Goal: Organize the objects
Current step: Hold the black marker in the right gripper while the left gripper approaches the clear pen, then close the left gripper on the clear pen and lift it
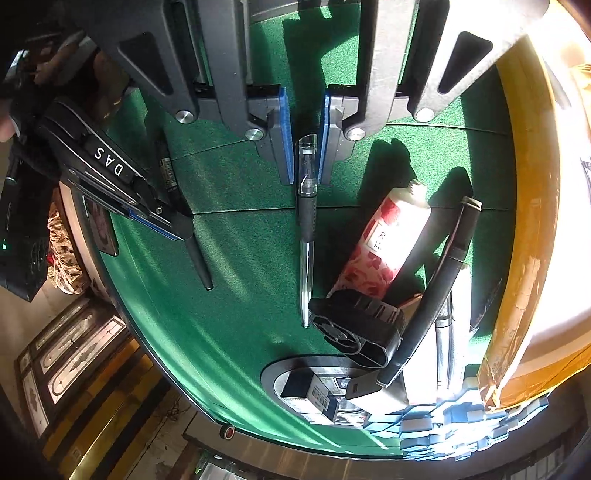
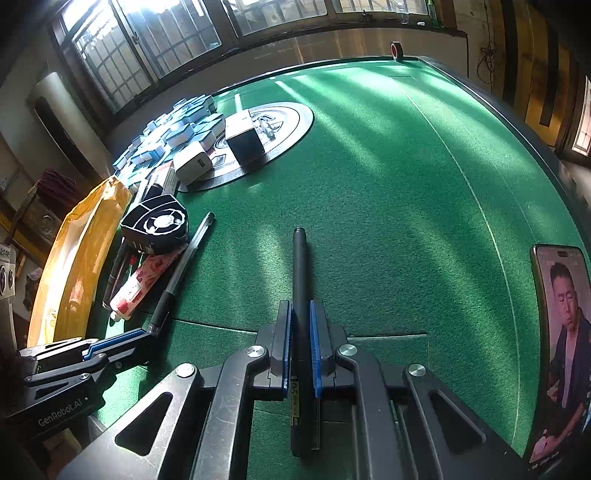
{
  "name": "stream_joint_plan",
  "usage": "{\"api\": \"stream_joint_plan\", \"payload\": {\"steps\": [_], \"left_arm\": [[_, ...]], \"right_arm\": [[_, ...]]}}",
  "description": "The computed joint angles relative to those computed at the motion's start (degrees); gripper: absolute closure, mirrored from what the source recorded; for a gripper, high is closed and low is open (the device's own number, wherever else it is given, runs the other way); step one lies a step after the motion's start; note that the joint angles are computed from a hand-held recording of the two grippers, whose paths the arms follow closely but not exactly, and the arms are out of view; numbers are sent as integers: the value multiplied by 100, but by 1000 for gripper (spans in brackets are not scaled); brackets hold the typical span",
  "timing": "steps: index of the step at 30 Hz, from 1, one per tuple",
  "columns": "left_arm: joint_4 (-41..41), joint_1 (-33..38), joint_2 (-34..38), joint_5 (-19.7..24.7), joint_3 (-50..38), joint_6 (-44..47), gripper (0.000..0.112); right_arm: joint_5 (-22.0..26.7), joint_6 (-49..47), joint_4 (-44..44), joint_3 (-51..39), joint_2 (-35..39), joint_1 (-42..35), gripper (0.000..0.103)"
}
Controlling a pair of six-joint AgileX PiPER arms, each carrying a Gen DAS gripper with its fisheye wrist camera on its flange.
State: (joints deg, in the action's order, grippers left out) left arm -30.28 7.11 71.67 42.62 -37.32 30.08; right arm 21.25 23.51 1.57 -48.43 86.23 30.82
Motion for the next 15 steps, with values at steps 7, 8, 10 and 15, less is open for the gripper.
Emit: {"api": "stream_joint_plan", "payload": {"steps": [7, 8, 10, 15], "left_arm": [[21, -14, 99, -47, -34, 17, 100], [-1, -2, 89, -34, -23, 84, 98], [-239, 138, 104, 72, -9, 394, 93], [-953, 496, 215, 394, 15, 1228, 70]], "right_arm": [[23, 115, -85, -2, -7, 29, 95], [28, 163, -121, -5, -6, 43, 95], [47, 328, -269, -18, -1, 90, 94], [55, 479, -385, -20, 0, 142, 94]]}}
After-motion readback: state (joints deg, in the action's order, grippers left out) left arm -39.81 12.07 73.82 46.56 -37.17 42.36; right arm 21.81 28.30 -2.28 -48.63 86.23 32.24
